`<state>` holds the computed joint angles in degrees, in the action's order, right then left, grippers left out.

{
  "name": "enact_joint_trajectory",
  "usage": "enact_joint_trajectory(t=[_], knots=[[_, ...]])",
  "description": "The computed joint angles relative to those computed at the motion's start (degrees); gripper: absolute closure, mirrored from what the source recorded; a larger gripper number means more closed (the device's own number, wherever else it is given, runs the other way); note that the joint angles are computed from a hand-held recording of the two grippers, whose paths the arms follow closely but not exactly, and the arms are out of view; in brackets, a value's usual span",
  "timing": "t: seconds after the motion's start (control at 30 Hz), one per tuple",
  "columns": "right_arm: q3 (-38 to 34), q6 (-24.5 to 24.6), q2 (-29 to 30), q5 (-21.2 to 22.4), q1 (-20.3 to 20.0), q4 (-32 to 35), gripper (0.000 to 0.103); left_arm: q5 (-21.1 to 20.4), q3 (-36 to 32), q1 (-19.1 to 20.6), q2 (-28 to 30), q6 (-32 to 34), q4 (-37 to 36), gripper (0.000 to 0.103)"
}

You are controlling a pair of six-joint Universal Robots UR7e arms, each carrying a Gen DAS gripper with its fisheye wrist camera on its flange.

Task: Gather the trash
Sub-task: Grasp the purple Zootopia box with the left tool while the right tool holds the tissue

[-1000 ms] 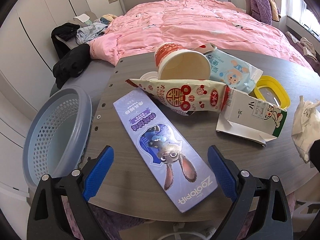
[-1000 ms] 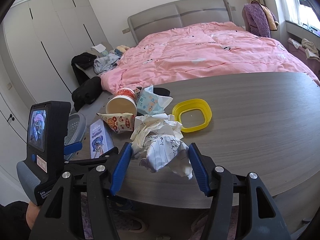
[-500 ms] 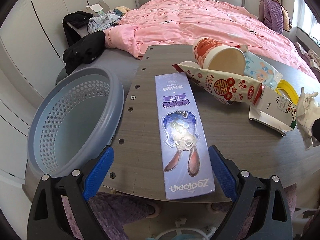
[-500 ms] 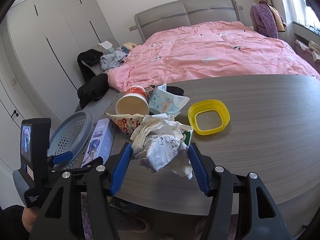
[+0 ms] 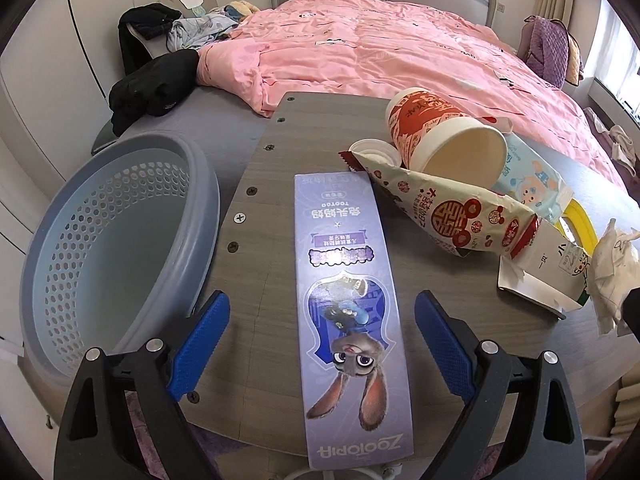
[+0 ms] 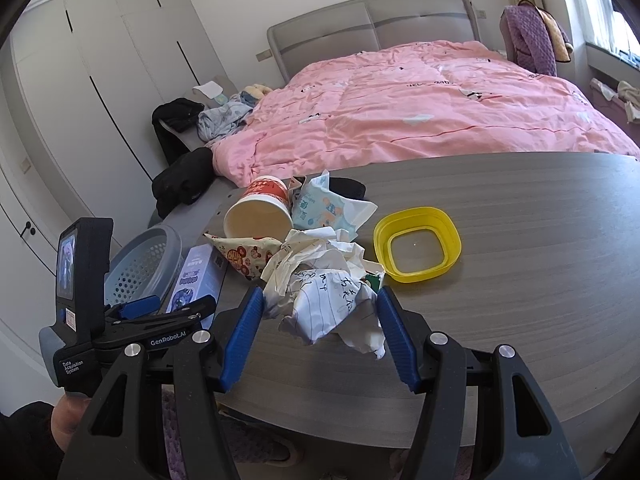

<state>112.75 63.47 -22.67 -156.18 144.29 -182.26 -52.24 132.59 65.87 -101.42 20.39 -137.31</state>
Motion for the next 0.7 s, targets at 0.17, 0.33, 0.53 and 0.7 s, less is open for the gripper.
enact_joint_trajectory(t=[0.17, 0.33, 0.53, 0.7], knots=[[-0.2, -0.3, 0.1, 0.4, -0.2, -0.3, 0.045, -0.1, 0.0, 0.5, 1.0, 0.5, -0.8, 0.024], [-0.3, -0.4, 0.1, 0.5, -0.2, -0.2, 0.045, -1.2, -0.6, 1.0, 1.1, 1.0, 0.9, 0.06], [-0.9, -0.1, 0.2, 0.3, -0.1, 1.0, 0.045, -1.3, -0.7, 1.4, -1.4, 1.5, 3.1, 0.06], [-2.2, 0.8, 0.4, 0.3, 0.4, 3.5, 0.045, -1.9, -1.3, 1.5, -4.3, 2.6, 4.6, 0.06]])
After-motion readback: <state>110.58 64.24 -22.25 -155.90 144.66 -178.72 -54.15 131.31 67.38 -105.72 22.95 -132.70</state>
